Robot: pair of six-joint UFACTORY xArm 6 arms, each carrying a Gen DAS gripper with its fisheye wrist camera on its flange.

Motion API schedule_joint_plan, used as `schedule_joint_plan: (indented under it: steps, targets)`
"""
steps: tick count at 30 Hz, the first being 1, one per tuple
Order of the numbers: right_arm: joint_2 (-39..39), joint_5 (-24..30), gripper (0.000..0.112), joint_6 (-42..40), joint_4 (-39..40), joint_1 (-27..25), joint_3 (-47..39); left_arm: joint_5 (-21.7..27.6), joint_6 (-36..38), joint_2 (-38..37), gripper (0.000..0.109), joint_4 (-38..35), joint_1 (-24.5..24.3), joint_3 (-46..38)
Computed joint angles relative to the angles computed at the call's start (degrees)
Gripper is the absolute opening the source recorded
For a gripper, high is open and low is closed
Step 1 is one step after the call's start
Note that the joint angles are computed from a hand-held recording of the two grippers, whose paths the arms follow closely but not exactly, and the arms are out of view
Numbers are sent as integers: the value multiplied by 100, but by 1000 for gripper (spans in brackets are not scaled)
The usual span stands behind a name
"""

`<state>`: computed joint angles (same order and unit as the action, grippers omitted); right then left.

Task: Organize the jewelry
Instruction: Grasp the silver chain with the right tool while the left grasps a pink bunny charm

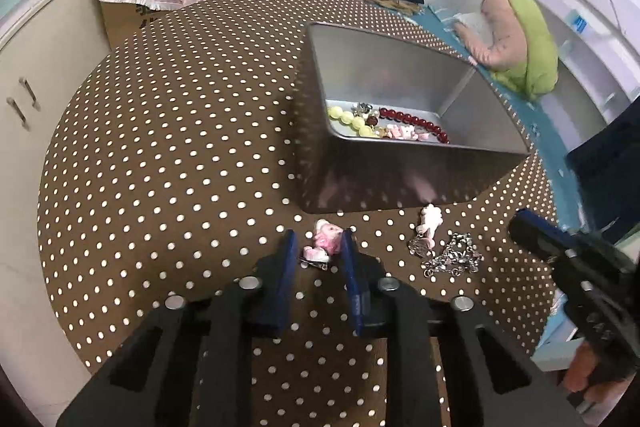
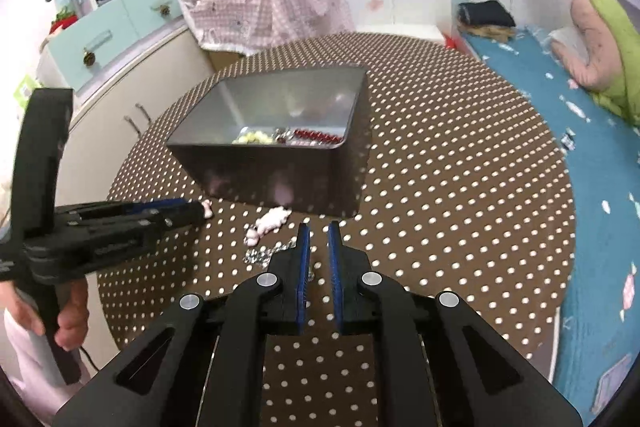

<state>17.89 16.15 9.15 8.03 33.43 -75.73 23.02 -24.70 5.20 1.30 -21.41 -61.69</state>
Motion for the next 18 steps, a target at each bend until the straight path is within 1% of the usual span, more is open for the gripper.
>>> schedule_joint_plan:
  steps: [1,3,4,5,6,8,10,12,13,14,15,16,17,18]
  targets:
    - [12,33,17,-70,46,13,-11,4,-32,-40,10,20,15,35]
    - [55,98,51,2,-118,47,-66,28,-234,-142,10,196,50,118]
    - [59,52,78,186,-331,59,-50,13,-255,-189,10,209,65,173]
    - [24,-165,78,393,-583,75,55,-10,-233,-241,10,180,77,234]
    - [16,-239,78,360,-602,101,78,-36,-211,-302,10,154,88,305]
    - [60,-237,78,-142,-205,197,21,-57,-274,-435,10,212,105,434]
    - [165,-181,76,-269,-298,269,-65,-136,-204,-578,10,155,112,593]
    - [330,44,62,-159,-671,313,-236,-173,-236,-700,10,213,116,691]
    - [466,124,52,132,-1050,327,-316,-195,-231,-760,10,223,128,751]
    - [483,-36,40,200,-1292,332,-277,-214,-228,-814,10,218,133,800]
    - [502,-157,35,173,-1294,351,-230,-221,-243,-852,10,224,132,834]
    - [531,-167,20,-6,-1057,361,-251,-213,-227,-895,10,215,151,865]
    - [588,-169,14,-40,-929,349,-293,-195,-258,-934,10,257,172,883]
    - [592,-182,14,-134,-782,353,-282,-184,-313,-948,10,314,175,882]
